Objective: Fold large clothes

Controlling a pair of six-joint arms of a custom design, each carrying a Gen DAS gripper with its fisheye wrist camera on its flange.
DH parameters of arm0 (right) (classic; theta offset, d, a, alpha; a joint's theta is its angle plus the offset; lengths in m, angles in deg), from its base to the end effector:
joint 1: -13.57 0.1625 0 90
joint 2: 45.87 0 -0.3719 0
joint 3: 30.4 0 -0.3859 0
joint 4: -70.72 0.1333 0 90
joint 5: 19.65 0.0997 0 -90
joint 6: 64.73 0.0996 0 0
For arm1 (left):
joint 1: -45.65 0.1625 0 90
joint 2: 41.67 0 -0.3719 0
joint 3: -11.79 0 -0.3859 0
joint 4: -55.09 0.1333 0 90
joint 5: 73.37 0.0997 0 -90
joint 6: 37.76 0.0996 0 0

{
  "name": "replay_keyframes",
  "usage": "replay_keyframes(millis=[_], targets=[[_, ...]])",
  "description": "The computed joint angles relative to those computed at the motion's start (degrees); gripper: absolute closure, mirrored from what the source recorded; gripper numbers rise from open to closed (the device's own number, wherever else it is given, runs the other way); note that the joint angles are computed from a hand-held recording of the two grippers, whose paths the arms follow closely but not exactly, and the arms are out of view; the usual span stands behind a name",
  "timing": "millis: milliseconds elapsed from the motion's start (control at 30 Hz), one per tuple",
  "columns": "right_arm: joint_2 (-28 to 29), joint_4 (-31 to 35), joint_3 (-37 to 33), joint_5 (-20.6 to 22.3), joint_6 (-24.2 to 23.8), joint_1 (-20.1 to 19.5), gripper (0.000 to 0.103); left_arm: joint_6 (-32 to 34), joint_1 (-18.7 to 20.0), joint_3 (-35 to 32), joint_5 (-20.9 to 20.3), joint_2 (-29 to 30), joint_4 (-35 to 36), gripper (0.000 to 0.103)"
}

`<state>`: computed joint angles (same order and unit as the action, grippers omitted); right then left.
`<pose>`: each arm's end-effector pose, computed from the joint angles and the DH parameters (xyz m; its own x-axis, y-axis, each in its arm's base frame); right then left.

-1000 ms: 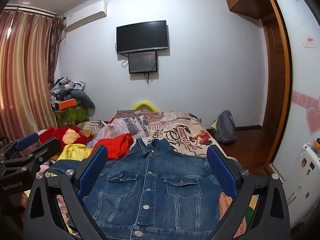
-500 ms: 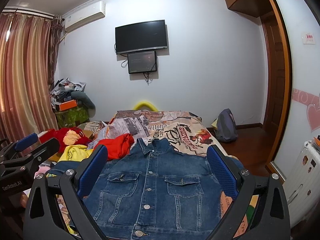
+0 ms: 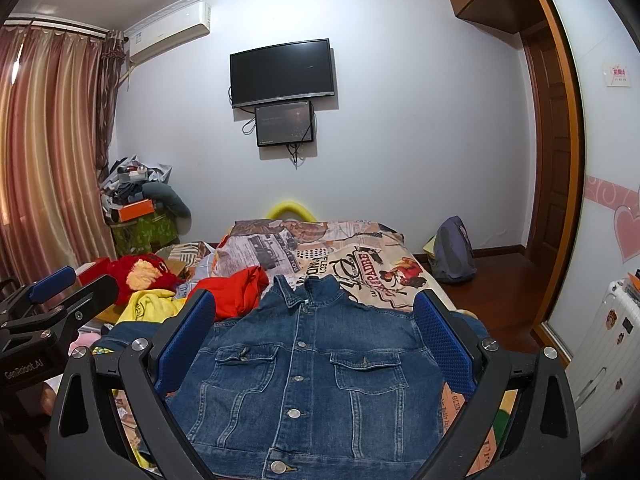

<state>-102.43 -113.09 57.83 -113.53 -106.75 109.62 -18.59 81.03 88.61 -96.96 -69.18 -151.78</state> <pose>0.1962 -0.6508 0.3119 -0.7088 -0.3450 0.6153 -0.7049 0.3147 -0.6356 -0.4051 -0.5631 0.1186 -0.7690 -0.0825 -0.6339 0.5968 0.2627 -0.7582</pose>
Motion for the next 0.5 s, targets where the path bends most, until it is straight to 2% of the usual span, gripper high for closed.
replay_keyframes(millis=[500], targets=[[0.21,-0.01,-0.02,-0.2,0.54,0.12,0.004,-0.16,0.09,0.08,-0.22,0.02,-0.05,0.0]])
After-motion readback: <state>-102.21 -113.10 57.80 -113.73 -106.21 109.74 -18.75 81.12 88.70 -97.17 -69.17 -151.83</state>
